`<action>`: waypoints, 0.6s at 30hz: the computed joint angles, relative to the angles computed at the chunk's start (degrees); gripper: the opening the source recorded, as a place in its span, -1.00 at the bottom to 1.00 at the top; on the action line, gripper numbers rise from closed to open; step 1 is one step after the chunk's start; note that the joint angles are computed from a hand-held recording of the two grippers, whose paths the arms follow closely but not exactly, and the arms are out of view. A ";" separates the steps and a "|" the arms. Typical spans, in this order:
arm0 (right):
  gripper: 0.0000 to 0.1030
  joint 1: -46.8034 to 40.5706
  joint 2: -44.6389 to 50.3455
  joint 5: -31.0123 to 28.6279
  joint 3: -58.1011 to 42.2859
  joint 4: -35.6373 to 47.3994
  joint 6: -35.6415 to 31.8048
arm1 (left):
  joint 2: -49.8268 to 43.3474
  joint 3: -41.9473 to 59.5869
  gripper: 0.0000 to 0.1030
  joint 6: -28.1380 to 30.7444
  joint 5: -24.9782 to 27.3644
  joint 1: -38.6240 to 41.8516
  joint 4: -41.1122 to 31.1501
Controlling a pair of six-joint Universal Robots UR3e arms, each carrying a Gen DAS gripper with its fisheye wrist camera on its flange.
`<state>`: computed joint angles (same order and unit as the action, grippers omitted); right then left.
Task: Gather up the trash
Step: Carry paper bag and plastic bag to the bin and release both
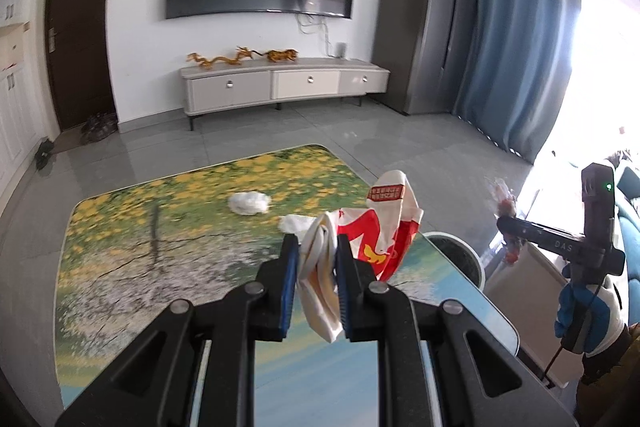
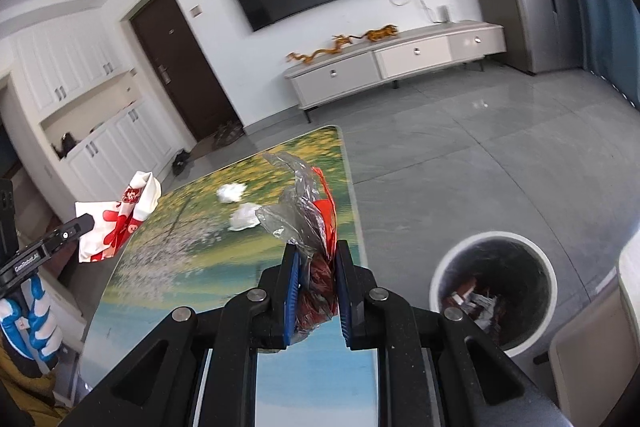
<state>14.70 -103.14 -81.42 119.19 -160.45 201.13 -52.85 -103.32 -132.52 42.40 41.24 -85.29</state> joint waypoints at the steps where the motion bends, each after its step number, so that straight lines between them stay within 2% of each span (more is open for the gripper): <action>1: -0.68 -1.21 -1.01 0.72 1.24 -0.20 -0.08 | -1.65 -0.63 -0.68 -3.75 2.12 -4.18 5.19; 4: -0.68 -6.46 -4.93 4.16 6.02 -0.67 -1.08 | -6.71 -1.41 -0.68 -11.94 8.12 -14.92 17.02; 8: -0.68 -13.80 -10.86 8.89 11.72 0.55 -3.07 | -15.14 0.26 -0.68 -19.97 16.27 -28.20 28.03; 13: -0.67 -22.98 -17.85 14.76 17.15 4.77 -6.71 | -25.87 4.48 -0.67 -25.59 24.13 -40.84 35.82; 18: -0.67 -29.95 -21.49 18.51 19.86 9.14 -11.24 | -36.97 11.14 -0.67 -29.41 29.46 -50.34 39.32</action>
